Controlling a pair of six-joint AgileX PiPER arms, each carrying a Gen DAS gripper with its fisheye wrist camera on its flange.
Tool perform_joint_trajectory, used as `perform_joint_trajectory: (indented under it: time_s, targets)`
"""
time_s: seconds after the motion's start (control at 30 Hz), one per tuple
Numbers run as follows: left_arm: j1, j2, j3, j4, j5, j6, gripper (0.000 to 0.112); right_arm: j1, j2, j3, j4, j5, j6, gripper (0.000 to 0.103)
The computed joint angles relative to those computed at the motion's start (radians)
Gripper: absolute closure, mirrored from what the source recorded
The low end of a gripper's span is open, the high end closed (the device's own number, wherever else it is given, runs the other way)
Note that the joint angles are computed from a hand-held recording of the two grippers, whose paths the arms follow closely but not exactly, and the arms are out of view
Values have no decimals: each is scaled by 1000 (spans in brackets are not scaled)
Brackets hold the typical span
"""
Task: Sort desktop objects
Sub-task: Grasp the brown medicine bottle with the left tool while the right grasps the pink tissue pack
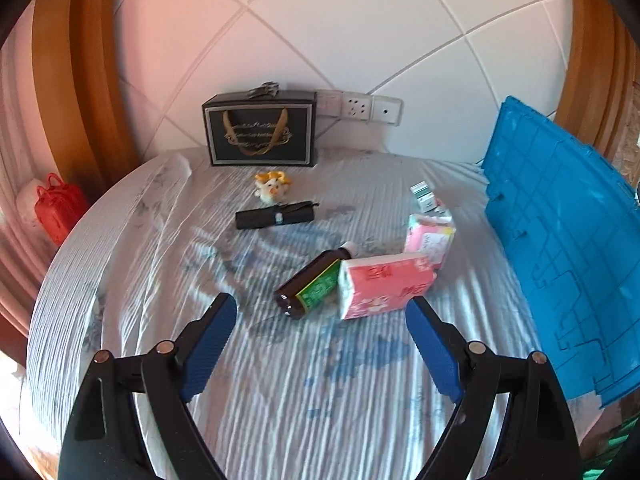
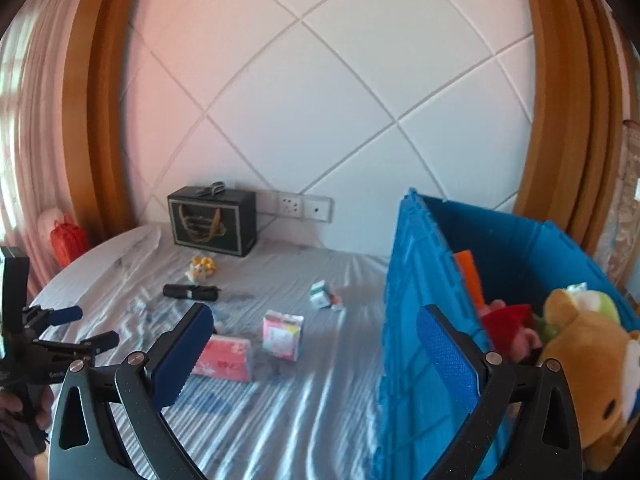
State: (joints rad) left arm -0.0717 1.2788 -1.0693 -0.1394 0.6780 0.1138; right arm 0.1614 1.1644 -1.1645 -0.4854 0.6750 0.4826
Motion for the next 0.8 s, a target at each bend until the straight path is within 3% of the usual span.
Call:
perform_joint_trajectory:
  time_s: [0.3, 0.47, 0.7, 0.77, 0.8]
  targets:
    - [118, 295, -92, -104, -3, 234, 25, -6, 345, -81, 142, -37, -64, 0]
    - [79, 481, -230, -104, 21, 278, 25, -25, 510, -164, 198, 0, -103, 0]
    - [-9, 778, -507, 17, 76, 217, 25, -70, 660, -306, 238, 56, -168, 0]
    - [-12, 834, -565, -6, 109, 228, 30, -84, 689, -329, 256, 58, -188, 0]
    - [-10, 851, -583, -27, 127, 238, 44, -90, 706, -342, 270, 61, -202, 0]
